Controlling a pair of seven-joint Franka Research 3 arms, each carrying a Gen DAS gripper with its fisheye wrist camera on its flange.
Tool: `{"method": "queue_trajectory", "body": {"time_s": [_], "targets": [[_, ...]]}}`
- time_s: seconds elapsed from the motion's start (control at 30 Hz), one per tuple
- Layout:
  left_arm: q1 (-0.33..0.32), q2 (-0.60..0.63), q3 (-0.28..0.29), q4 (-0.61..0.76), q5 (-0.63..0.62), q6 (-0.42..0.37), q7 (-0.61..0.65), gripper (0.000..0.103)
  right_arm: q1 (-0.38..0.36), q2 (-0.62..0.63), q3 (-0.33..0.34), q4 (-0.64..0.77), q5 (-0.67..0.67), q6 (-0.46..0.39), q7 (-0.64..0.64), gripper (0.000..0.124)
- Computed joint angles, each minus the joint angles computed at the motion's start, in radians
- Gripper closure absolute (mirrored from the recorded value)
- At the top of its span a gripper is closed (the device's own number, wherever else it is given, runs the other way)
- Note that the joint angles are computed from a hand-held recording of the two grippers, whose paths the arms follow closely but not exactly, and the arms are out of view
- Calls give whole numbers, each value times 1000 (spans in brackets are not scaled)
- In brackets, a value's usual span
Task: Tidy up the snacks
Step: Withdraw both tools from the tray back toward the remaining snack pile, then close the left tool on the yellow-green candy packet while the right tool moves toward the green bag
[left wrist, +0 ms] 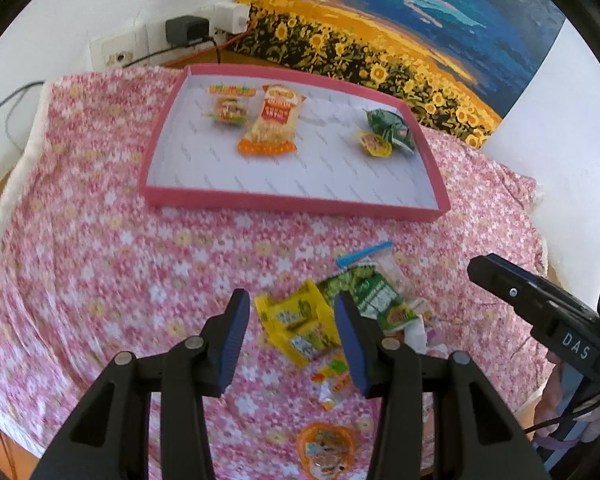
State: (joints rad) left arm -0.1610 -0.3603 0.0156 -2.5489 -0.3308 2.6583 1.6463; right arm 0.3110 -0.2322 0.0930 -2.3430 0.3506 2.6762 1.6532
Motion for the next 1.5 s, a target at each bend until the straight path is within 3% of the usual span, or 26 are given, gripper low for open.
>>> {"method": "queue_trajectory", "body": {"time_s": [0.1, 0.27, 0.5, 0.6, 0.73, 0.77, 0.83, 1.0, 1.07, 1.13, 1.4, 1.5], "targets": [[-20, 3, 12, -2, -53, -13, 8, 57, 8, -7, -11, -7, 23, -7, -33, 79], [4, 7, -29, -18, -12, 5, -76, 57, 8, -14, -22, -14, 51, -18, -79, 79], [-11, 18, -36, -41, -1, 54, -140, 57, 10, -11, -37, -16, 99, -44, -157, 79], [-23, 12, -33, -56, 2, 83, -154, 69, 12, 1, -46, -6, 133, -59, -199, 79], [-25, -1, -34, -70, 17, 96, -197, 76, 12, 18, -53, 6, 182, -75, -259, 79], [-26, -9, -33, -75, 22, 99, -207, 86, 13, 22, -55, 9, 196, -80, -277, 79], [-35, -21, -23, -81, 20, 102, -214, 89, 12, 30, -56, 17, 218, -87, -307, 79], [-11, -38, -48, -86, 92, 67, -281, 84, 12, 45, -53, 31, 269, -92, -364, 79], [4, -34, -64, -81, 137, 55, -316, 66, 9, 45, -51, 33, 278, -95, -370, 79], [3, -21, -66, -73, 159, 46, -330, 61, 8, 45, -48, 33, 283, -97, -372, 79], [-48, 27, -14, -60, 73, 73, -222, 60, -4, 43, -38, 26, 256, -90, -330, 79], [-46, 29, -13, -54, 70, 63, -168, 68, -10, 41, -32, 24, 228, -79, -287, 79]]}}
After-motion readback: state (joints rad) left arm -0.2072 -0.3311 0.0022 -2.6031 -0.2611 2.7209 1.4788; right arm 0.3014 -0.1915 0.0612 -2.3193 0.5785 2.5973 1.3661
